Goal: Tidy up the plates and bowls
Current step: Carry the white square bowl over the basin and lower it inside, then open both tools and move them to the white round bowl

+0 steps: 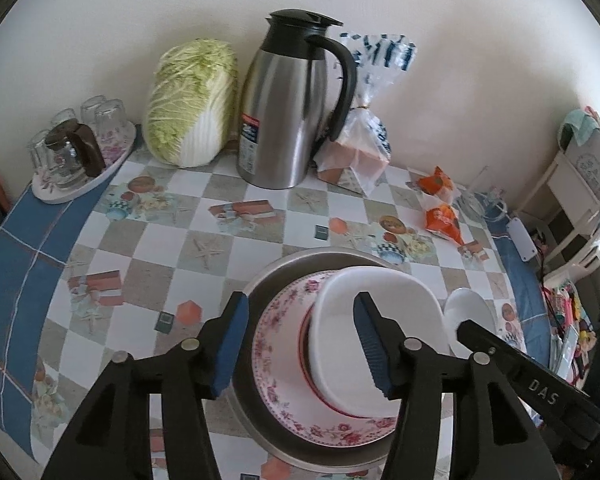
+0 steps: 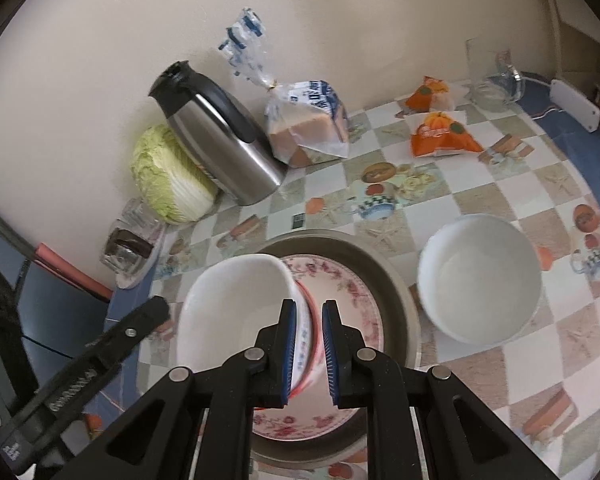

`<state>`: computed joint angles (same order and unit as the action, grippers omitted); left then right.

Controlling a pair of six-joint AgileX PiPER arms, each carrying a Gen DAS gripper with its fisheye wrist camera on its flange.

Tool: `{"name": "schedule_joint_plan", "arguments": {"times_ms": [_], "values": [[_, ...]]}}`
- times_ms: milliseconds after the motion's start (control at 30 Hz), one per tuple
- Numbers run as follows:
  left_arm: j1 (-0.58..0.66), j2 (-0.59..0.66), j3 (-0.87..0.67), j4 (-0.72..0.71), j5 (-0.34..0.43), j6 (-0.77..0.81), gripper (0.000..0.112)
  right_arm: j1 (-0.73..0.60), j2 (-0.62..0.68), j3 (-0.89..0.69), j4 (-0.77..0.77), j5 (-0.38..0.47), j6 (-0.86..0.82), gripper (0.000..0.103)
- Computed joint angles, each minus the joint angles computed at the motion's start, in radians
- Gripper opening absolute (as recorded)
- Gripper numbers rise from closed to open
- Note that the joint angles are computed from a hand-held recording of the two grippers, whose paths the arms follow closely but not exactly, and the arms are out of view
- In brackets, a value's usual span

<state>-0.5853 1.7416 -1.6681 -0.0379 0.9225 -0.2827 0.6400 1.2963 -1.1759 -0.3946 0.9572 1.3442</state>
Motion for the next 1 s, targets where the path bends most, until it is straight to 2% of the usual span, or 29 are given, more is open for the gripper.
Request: {"name": "schedule_joint_plan", "arguments": {"times_ms": [67,167,233,300,400,567,667,1000], "values": [[0.002,-0.001,0.003,0.010,0.002,-0.015,0.062,0.004,0.000,-0.007,-0.010,0.032,-0.002,0.034],[0.007,-0.004,0.013,0.023,0.003,-0.044,0.073,0.015,0.002,-0.020,-0.032,0.076,-0.009,0.035],[0.004,-0.008,0.020,0.050,-0.001,-0.078,0.074,0.024,-0.002,-0.026,-0.043,0.100,-0.013,0.040],[0.003,-0.013,0.028,0.067,-0.006,-0.106,0.081,0.030,-0.004,-0.030,-0.053,0.115,-0.019,0.047],[-0.004,-0.023,0.039,0.100,-0.012,-0.144,0.083,0.045,-0.009,-0.035,-0.071,0.137,-0.026,0.055],[-0.032,-0.027,0.039,0.151,-0.013,-0.204,0.085,0.036,-0.039,-0.014,-0.070,0.143,-0.039,0.058],[-0.064,-0.024,0.029,0.187,-0.012,-0.242,0.094,0.029,-0.062,0.002,-0.077,0.160,-0.040,0.059],[-0.187,0.018,-0.051,0.278,0.026,-0.301,0.094,-0.046,-0.192,0.099,-0.076,0.177,-0.056,0.067]]}}
